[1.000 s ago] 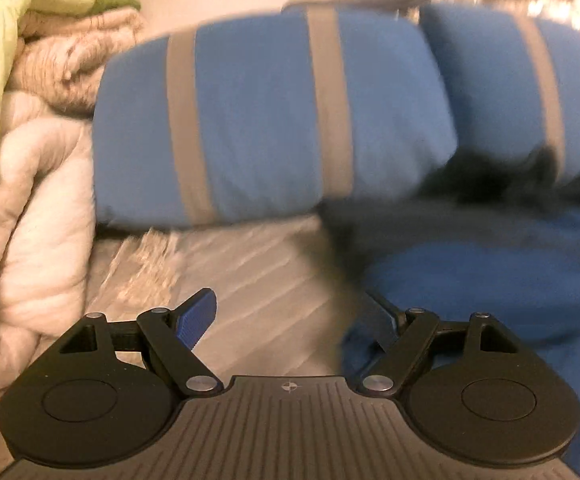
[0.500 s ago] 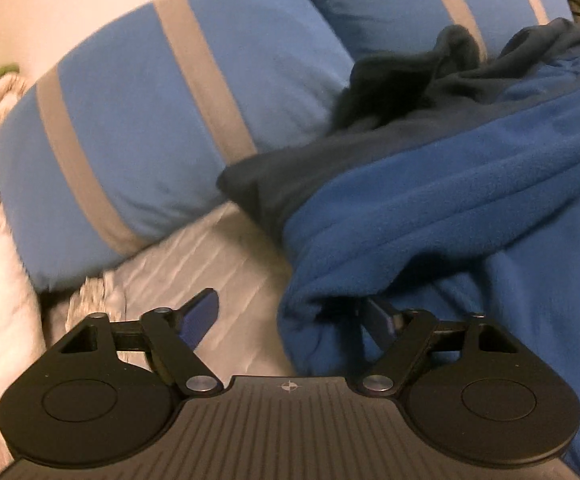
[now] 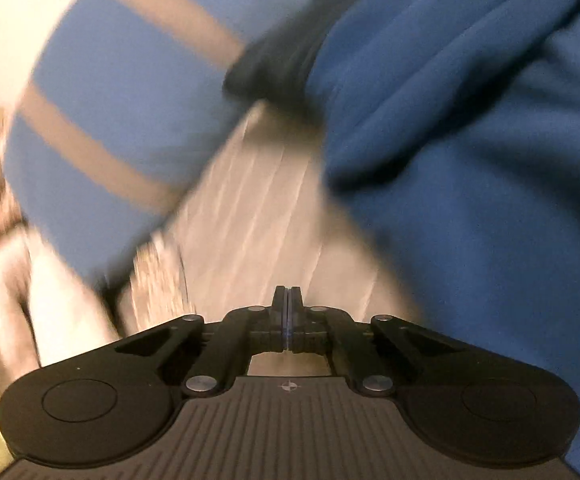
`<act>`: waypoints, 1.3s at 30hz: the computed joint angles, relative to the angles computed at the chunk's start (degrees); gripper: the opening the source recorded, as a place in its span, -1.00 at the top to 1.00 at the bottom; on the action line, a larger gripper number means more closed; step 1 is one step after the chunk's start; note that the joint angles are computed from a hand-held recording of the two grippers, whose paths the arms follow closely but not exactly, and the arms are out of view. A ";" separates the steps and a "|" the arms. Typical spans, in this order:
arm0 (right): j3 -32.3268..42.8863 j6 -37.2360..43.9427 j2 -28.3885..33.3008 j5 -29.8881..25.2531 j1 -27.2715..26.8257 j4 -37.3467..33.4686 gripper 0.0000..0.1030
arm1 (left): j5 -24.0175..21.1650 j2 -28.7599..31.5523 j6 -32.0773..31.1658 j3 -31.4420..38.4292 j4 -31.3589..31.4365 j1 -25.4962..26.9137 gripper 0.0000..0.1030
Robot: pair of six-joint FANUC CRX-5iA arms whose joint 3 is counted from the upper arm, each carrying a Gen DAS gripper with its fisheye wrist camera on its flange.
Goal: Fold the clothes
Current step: 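Grasp the blue fleece body edge with the left tool while the right tool holds the cuff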
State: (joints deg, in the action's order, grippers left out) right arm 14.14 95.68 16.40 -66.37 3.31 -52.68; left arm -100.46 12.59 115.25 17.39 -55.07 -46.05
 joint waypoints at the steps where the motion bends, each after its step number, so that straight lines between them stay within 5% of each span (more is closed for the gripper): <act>1: 0.22 -0.60 0.29 -0.51 -0.04 0.10 0.56 | -0.51 -0.54 2.08 -0.50 -0.23 0.08 0.99; 5: 0.46 -1.12 0.64 -1.06 -0.01 0.29 0.55 | -0.35 -1.75 7.21 -0.65 -2.99 -1.70 0.79; 9: 0.62 -1.14 0.83 -1.67 -0.38 -0.03 0.54 | 1.30 -1.06 10.04 1.09 -9.23 -5.23 0.00; 12: 0.83 -1.99 1.14 -2.06 -0.33 0.10 0.53 | 4.24 -2.71 19.20 1.30 -10.33 -5.63 -0.03; 16: 0.82 -2.29 1.09 -1.71 0.05 0.45 0.52 | 14.67 -9.22 30.65 -3.21 -5.60 -3.41 -0.06; 22: 1.01 -2.47 1.22 -2.11 -0.13 0.43 0.52 | 14.78 -9.21 22.00 -3.84 -3.17 -3.42 -0.10; 28: 1.33 -2.67 1.39 -2.46 -0.10 0.60 0.51 | 20.70 -8.81 6.92 -4.99 -1.79 -5.15 -0.10; 39: 1.47 -3.25 1.54 -2.80 -0.20 0.45 0.51 | 20.29 -4.81 -12.01 -3.49 -3.05 -6.37 -0.10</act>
State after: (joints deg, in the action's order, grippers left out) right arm 15.61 92.43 17.94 -69.17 3.11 -52.23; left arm -80.17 7.78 103.24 13.90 -58.12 -52.42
